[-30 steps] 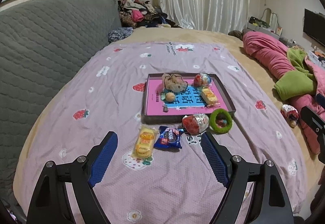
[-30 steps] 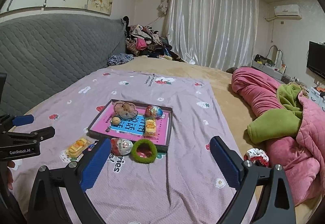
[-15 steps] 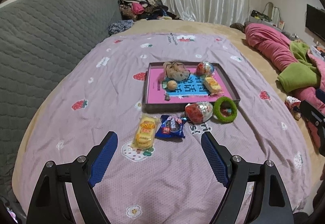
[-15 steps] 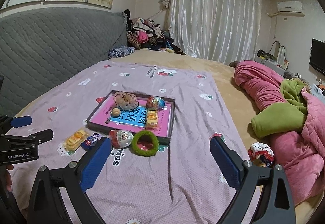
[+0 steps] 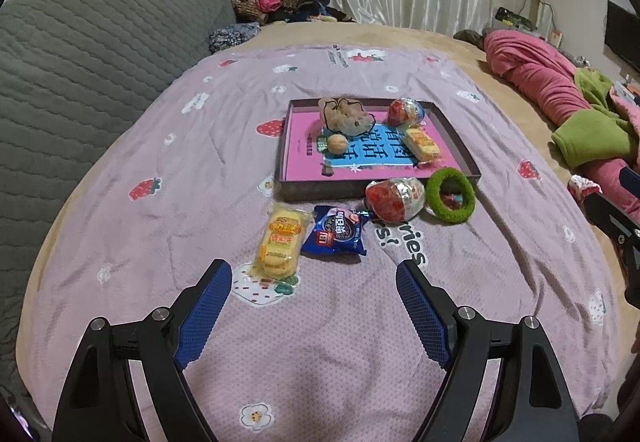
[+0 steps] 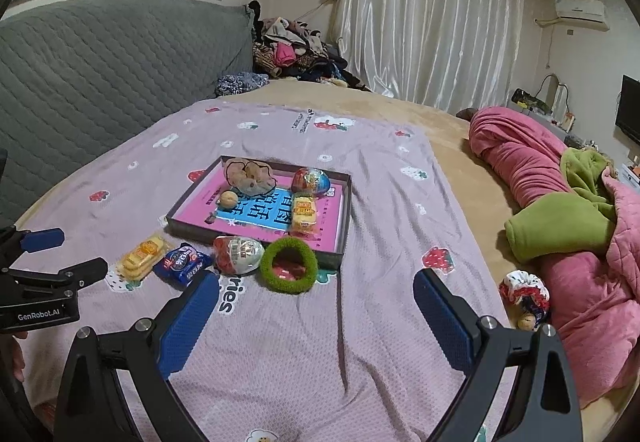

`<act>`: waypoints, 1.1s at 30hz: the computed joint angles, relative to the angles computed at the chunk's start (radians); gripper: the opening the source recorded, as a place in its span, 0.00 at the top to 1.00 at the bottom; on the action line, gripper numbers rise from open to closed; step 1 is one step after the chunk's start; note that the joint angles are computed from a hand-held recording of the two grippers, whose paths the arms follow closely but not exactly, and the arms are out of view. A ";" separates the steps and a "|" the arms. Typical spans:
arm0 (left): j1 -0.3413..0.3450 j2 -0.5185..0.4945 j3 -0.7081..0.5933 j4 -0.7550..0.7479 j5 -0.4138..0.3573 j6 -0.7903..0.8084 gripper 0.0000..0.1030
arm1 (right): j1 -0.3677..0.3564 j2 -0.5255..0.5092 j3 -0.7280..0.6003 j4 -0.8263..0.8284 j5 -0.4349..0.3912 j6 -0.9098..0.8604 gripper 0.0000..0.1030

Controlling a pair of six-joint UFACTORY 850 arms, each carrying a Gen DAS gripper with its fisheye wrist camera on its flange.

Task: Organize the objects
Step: 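Withdraw both tools from the tray toward the Oreo pack and green ring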

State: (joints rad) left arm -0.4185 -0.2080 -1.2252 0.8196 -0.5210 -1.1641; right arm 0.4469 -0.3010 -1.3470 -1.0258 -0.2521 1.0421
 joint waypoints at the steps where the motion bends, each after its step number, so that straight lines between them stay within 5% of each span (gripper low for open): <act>1: 0.000 -0.004 0.000 0.000 0.004 0.000 0.17 | -0.001 -0.003 -0.001 0.008 -0.001 -0.008 0.04; 33: 0.068 -0.122 -0.025 -0.143 0.071 0.123 0.17 | -0.017 -0.148 -0.109 0.268 -0.037 -0.234 0.04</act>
State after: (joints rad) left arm -0.3502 -0.3304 -1.2503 0.6762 -0.4502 -1.0414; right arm 0.4294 -0.4488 -1.4564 -0.7582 -0.2894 0.8078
